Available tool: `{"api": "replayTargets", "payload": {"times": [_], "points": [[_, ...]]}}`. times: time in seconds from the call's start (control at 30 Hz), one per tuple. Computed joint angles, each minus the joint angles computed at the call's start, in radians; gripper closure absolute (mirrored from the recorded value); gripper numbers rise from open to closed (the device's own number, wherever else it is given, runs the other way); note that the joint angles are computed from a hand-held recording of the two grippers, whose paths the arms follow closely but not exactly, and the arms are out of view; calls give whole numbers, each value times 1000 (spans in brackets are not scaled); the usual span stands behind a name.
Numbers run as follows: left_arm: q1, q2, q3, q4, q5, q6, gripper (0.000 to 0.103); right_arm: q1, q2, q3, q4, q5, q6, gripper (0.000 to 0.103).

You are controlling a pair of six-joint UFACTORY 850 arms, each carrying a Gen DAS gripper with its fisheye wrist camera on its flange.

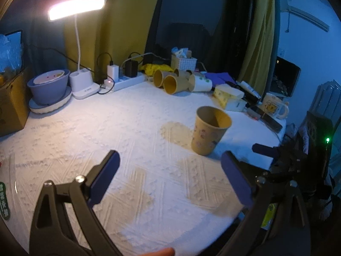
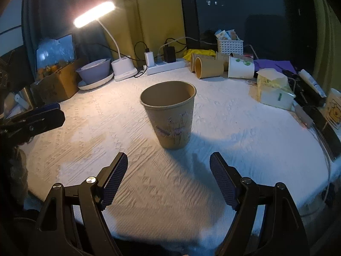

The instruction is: Flip cup upright

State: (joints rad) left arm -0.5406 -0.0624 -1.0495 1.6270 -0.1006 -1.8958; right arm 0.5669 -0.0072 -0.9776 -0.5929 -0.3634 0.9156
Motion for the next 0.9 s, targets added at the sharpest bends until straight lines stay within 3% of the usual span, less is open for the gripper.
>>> {"api": "replayTargets", "payload": {"times": [0.47,0.8,0.9], "points": [[-49,77,13,195,-43,-152,6,101,66,-45,-249,-188,243,21],[-73,140,26,542,-74,-453,6,143,99,-76,-380,-257,325,21],[-81,145,20,523,-90,-417,6,153,107,-83,-408,-278,348,21]]}}
